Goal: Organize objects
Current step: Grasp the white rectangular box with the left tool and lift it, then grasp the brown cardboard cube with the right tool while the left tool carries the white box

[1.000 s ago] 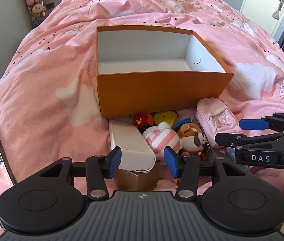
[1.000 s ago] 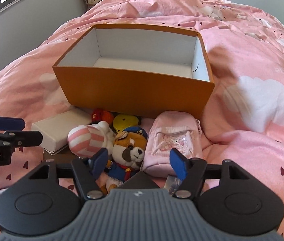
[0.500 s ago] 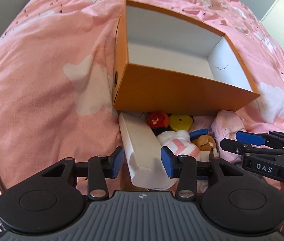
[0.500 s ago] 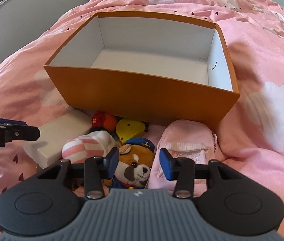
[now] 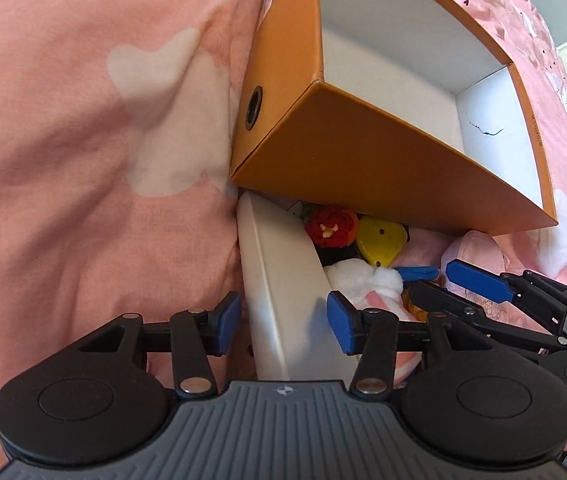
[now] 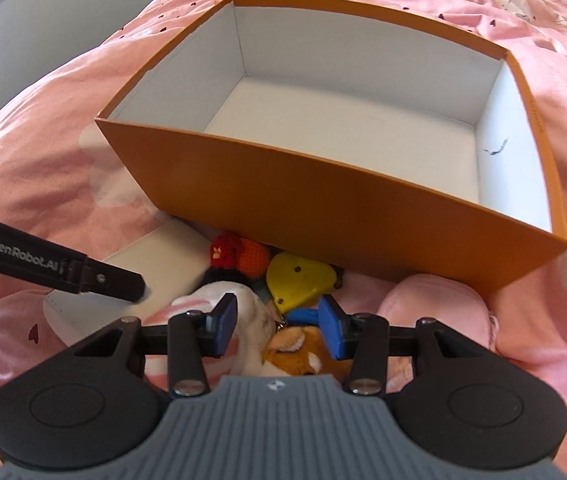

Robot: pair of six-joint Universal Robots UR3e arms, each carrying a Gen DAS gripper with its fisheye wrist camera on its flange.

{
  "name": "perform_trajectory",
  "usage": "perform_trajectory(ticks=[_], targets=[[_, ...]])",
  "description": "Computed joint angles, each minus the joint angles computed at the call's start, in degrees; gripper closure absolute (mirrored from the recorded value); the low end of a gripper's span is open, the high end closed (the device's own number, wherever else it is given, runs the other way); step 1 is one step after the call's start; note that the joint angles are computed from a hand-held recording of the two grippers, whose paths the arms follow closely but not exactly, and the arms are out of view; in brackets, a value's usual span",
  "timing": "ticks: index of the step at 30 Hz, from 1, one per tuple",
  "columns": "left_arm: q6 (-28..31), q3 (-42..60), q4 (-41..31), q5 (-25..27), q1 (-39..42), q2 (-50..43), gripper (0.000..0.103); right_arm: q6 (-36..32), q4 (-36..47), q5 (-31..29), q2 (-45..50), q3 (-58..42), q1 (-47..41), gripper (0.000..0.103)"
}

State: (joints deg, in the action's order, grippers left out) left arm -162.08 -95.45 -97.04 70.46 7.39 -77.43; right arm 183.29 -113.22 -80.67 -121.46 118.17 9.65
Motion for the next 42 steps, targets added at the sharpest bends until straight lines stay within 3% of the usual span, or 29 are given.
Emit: perform_trajectory(ticks=[3,8,13,24,30,37,42], targets=[[-1.67,-0.09,1.47,-0.29,-0.84,-2.42,0.045,-0.28,-1.14,0.49,2.07,-0.44,0.34,0.055],[-2.27,-1.86,2.76,-2.0,0.95,-1.48,0.06,-0.93,-0.8,1.03,1.91,-1.0,-0.16,0.055],[-1.13,-4.14,2.74,-3.03,2.64,3.19,0.065,-1.77,1.12,2.26,0.17,-1.74,-0.61,0.055],[9.85,-1.58,-4.99,-0.83,6.93,16.36,0.07,-5.25,4.73,8.45,-2.67,-3.93,0.2,0.055],[17.13,0.28,-12.21,1.91,11.2,20.67,0.071,-8.72,9.78,15.56,-2.14,-6.11,-0.4,0.059],[19.69,-0.67,-14.65,2.44,13.95,22.23,0.07,-11.48,20.2,22.35,-4.29,-6.77,-2.27,0.059],[17.05,-2.55,-12.5,3.24,13.82,19.95,0.069,-5.67,15.05,18.69,-0.89,-4.16,2.44,0.043]])
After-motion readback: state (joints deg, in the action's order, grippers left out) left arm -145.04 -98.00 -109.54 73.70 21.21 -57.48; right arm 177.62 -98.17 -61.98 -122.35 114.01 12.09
